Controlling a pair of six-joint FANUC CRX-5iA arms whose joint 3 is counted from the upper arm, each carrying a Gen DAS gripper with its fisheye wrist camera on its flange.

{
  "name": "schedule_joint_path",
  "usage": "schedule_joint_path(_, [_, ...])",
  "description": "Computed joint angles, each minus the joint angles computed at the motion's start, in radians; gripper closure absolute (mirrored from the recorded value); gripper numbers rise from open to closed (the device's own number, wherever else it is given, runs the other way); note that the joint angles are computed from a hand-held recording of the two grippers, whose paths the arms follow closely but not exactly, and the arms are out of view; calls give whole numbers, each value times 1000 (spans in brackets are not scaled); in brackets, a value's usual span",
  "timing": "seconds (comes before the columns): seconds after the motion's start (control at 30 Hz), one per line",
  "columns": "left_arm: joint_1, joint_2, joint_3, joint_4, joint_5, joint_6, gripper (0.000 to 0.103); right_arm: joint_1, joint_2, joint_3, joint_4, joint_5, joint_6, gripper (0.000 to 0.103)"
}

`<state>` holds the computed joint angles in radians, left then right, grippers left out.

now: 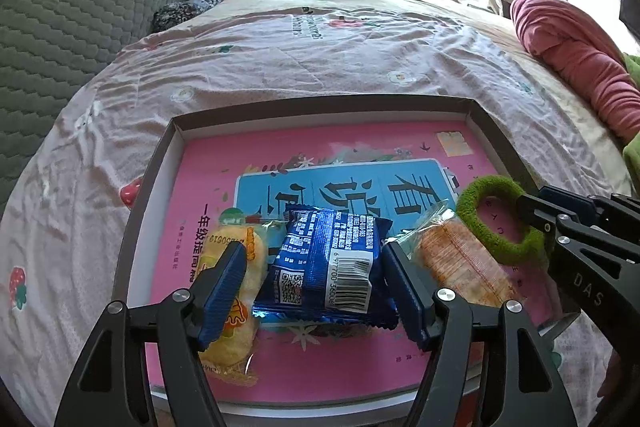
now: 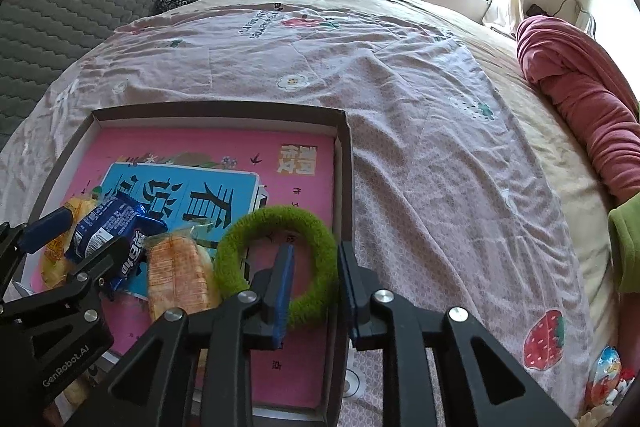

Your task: Organize objects

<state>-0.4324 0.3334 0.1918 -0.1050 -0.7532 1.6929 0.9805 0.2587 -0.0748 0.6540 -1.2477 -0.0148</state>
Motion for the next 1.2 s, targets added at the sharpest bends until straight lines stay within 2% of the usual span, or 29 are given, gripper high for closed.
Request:
schedule_joint_path(0.13, [5, -4, -7, 12, -2, -6, 29, 5, -3, 0, 1, -4, -3, 74])
schedule_joint_path(0.2, [8, -11, -16, 17, 3, -4, 29, 11, 1, 6, 7, -23, -7, 59])
schedule_joint_path(0.23, [9, -12, -17, 19, 1, -3, 29, 13, 0, 6, 10, -25, -8, 58])
schedule_joint_path(0.43, [12, -27, -26, 15, 0, 14, 27, 22, -10, 7, 14, -40, -21, 56])
schedule_joint_path(0.8, [27, -70, -47, 52, -21, -10, 24, 59, -38, 2, 36, -54, -57, 43])
schedule_joint_path(0.9, [36, -92, -71, 81, -21, -29, 23, 77, -43, 8, 50, -69, -62, 36])
schedule_joint_path(1.2, [63, -177, -157, 181, -6, -106, 21, 133, -48, 45, 68, -123, -68, 30])
